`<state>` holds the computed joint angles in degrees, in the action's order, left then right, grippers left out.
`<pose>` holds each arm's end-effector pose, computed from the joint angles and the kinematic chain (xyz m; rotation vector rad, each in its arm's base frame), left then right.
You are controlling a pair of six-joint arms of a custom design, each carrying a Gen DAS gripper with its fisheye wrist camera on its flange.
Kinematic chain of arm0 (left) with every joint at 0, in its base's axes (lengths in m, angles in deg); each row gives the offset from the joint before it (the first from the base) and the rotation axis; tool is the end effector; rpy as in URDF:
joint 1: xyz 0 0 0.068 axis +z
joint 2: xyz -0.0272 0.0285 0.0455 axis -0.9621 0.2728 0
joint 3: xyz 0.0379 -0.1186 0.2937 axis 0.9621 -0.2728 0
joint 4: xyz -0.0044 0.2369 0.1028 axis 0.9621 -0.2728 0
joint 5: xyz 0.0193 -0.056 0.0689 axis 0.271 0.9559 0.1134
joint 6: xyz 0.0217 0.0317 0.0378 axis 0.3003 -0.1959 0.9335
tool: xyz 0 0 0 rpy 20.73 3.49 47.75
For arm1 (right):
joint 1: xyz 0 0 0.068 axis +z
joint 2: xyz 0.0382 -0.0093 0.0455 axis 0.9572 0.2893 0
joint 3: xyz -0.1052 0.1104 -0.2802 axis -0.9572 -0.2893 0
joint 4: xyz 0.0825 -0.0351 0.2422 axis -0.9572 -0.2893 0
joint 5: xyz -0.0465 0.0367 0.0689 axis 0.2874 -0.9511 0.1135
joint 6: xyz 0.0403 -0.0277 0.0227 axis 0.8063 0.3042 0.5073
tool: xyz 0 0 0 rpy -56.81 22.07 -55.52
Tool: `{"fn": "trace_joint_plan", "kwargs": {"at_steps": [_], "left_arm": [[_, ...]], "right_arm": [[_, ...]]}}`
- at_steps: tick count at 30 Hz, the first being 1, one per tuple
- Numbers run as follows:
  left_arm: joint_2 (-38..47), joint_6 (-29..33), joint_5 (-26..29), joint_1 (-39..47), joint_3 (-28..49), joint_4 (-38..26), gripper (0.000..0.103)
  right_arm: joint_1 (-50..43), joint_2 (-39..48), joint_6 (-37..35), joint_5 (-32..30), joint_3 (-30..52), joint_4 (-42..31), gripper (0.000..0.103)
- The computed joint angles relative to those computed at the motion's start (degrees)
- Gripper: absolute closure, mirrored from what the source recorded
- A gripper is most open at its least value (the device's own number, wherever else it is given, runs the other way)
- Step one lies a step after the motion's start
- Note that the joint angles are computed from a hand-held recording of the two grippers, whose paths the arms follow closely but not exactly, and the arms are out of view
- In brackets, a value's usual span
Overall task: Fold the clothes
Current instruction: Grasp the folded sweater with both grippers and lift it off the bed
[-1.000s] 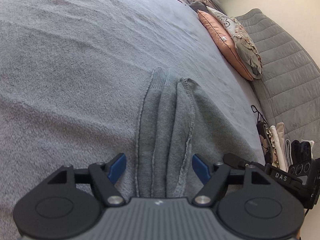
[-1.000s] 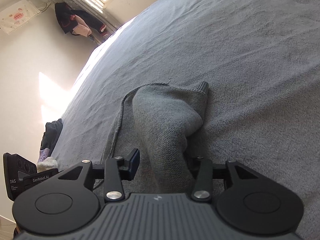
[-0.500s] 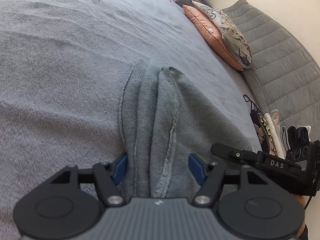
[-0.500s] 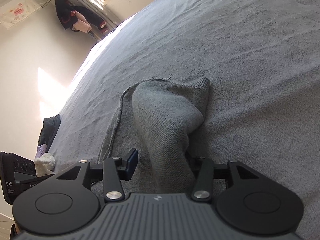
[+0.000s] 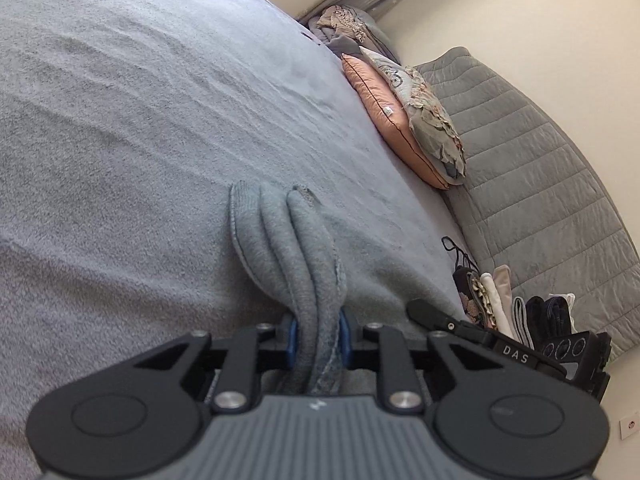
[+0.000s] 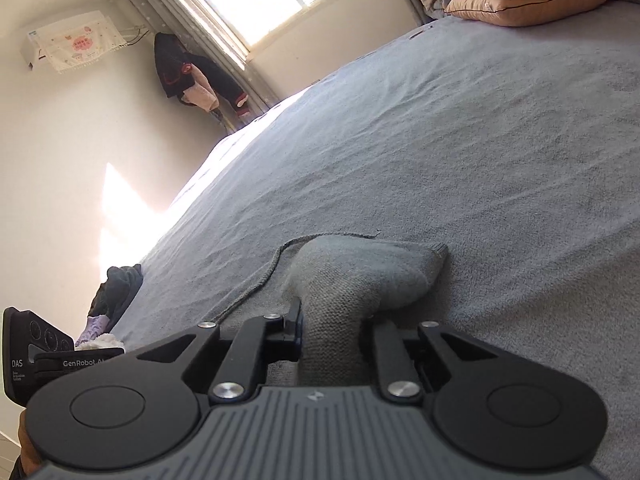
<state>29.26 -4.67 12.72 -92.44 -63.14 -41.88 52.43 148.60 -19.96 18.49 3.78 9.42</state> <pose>0.2298 -0.0960 0.1260 0.0364 2.3433 -1.1055 0.1590 -0.0354 0.1291 0.2626 2.1330 0.7210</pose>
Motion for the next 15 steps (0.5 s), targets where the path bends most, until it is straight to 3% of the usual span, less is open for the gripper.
{"fn": "trace_joint_plan", "kwargs": {"at_steps": [6, 9, 12, 15], "left_arm": [[-1.4, -4.4, 0.3, -1.8, 0.2, -0.9, 0.082], [-4.3, -8.1, -0.7, -4.1, -1.1, 0.5, 0.082], [-8.3, -12.7, -3.4, -8.6, -2.3, 1.6, 0.082], [-10.4, -16.4, -7.6, -14.9, 1.3, -2.0, 0.083]], "right_arm": [[0.8, -3.7, -3.9, 2.4, 2.3, -7.7, 0.088], [-3.6, -9.6, -8.0, -1.8, 4.2, -15.9, 0.088], [-9.9, -14.9, -15.0, -6.4, 7.6, -27.4, 0.088], [-18.3, -18.1, -26.8, -12.0, 13.2, -42.2, 0.088]]}}
